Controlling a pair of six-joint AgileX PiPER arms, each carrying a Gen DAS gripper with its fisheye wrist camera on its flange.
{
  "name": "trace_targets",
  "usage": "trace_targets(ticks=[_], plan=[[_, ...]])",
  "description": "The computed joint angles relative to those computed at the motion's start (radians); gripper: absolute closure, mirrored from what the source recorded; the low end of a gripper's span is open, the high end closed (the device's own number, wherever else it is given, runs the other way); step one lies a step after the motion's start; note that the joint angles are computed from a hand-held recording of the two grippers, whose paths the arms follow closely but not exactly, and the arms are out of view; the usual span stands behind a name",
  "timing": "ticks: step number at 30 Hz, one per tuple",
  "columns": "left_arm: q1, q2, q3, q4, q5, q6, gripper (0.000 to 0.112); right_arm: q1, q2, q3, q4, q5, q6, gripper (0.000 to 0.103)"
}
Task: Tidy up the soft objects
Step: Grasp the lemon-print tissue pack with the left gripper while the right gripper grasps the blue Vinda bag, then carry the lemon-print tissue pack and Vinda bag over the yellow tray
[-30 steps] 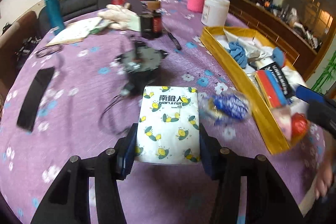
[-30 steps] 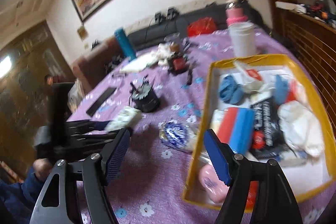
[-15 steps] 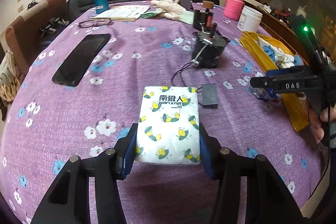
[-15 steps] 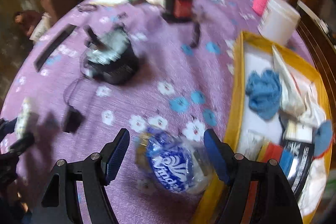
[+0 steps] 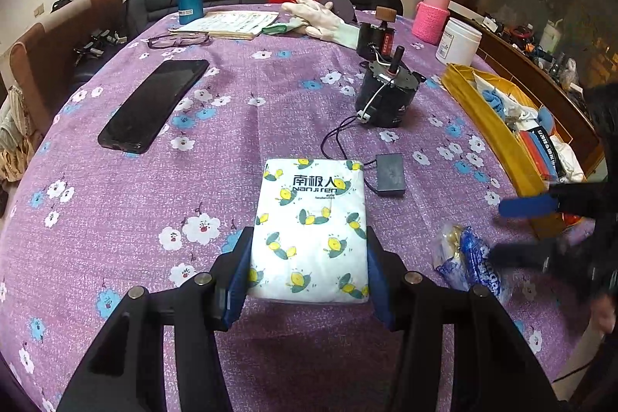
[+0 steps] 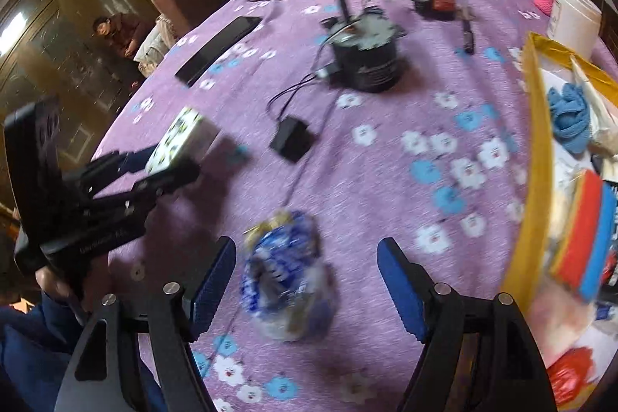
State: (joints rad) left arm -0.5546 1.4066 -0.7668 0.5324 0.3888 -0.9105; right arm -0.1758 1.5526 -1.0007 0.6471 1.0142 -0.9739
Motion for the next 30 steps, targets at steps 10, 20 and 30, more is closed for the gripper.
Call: trace_targets(ticks=[10, 20, 30], plan=[[-0.024, 0.011, 0.006, 0.085, 0.005, -0.088, 0.06, 0.16, -0.195, 0.288, -0.008, -0.346, -0.017, 0.052], [-0.15, 0.05, -0.055, 0.133, 0.033, -0.134, 0.06, -0.103, -0.268, 0.308, 0.321, -0.21, -0.258, 0.052], [-0.247, 0.117, -0.188, 0.098, 0.11, -0.089, 0.06, -0.393, -0.262, 0.281, 0.404, -0.01, -0.355, 0.052]])
